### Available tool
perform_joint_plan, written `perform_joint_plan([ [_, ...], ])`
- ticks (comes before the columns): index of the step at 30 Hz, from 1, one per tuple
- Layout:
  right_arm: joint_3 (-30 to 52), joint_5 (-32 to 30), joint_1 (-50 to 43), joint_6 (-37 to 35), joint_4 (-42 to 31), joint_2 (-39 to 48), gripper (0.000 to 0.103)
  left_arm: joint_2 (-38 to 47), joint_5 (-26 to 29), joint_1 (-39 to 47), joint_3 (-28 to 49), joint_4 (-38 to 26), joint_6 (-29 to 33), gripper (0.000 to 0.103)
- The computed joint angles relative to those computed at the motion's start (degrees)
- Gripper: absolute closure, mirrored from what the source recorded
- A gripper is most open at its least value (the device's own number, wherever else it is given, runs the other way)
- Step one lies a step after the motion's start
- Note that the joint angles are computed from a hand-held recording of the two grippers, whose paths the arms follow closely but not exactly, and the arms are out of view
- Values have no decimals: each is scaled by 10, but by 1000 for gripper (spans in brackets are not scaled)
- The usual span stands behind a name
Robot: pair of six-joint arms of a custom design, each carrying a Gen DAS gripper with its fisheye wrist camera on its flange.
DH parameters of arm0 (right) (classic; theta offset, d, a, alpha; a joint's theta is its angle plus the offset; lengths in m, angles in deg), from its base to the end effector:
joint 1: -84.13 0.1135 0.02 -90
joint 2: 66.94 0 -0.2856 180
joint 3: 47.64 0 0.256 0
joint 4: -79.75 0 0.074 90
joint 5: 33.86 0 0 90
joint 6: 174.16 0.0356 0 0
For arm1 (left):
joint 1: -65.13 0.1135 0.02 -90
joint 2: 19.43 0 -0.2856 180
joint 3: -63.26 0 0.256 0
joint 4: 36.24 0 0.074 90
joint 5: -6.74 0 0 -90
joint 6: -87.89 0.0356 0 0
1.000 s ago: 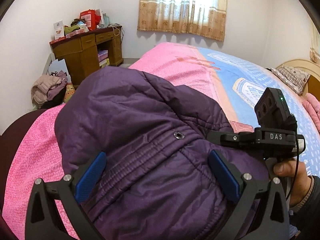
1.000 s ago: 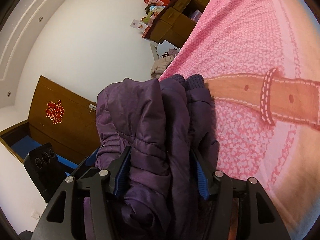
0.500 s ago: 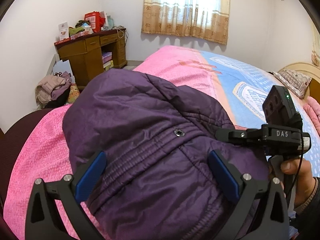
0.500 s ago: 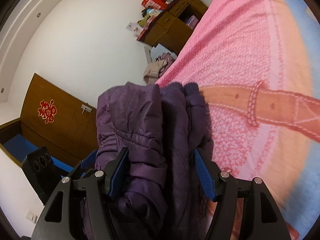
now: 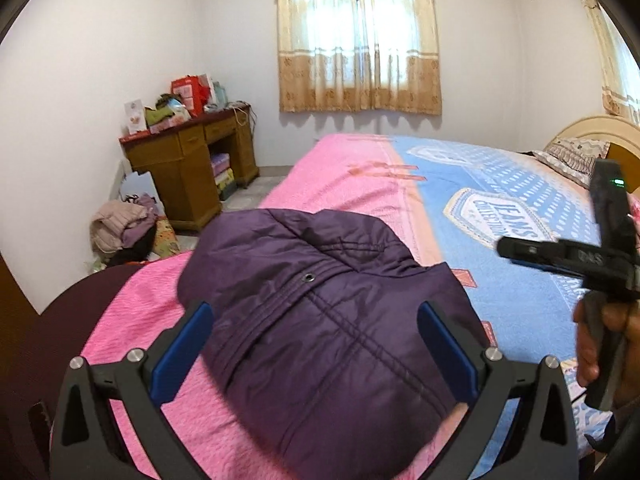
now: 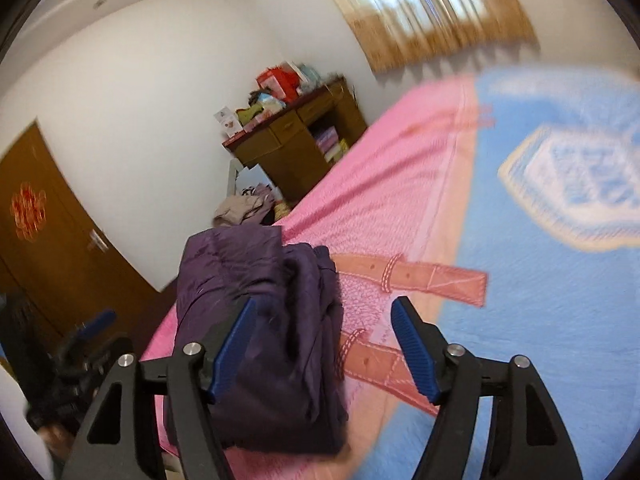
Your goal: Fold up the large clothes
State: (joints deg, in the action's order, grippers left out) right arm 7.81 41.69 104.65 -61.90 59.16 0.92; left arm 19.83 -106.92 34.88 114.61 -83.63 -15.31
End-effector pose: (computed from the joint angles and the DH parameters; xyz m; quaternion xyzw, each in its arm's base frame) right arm 0.2342 0.0971 0.2639 -0.0468 0.8726 0.2756 0.4005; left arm 0.1248 -0.0563 0.2863 0.0357 0.8737 0.0027 0.4851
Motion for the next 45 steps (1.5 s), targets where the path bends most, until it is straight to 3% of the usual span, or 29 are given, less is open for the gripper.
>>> perform_joint_plan([
  [3, -12, 78, 70, -13, -40, -77, 30, -45, -20, -17, 9, -46, -15, 0],
  [8, 10, 204, 191, -26, -108, -133, 29, -89, -79, -85, 19, -96, -53, 0],
  [15, 40, 331, 320, -24, -143, -139, 29, -109, -71, -81, 25, -98, -55, 0],
  [24, 44, 348, 353, -27, -138, -126, 28, -121, -42, -50, 15, -93, -45, 0],
  [45, 45, 356, 368, -16, -143, -134, 28, -132, -66, -74, 14, -100, -57, 0],
])
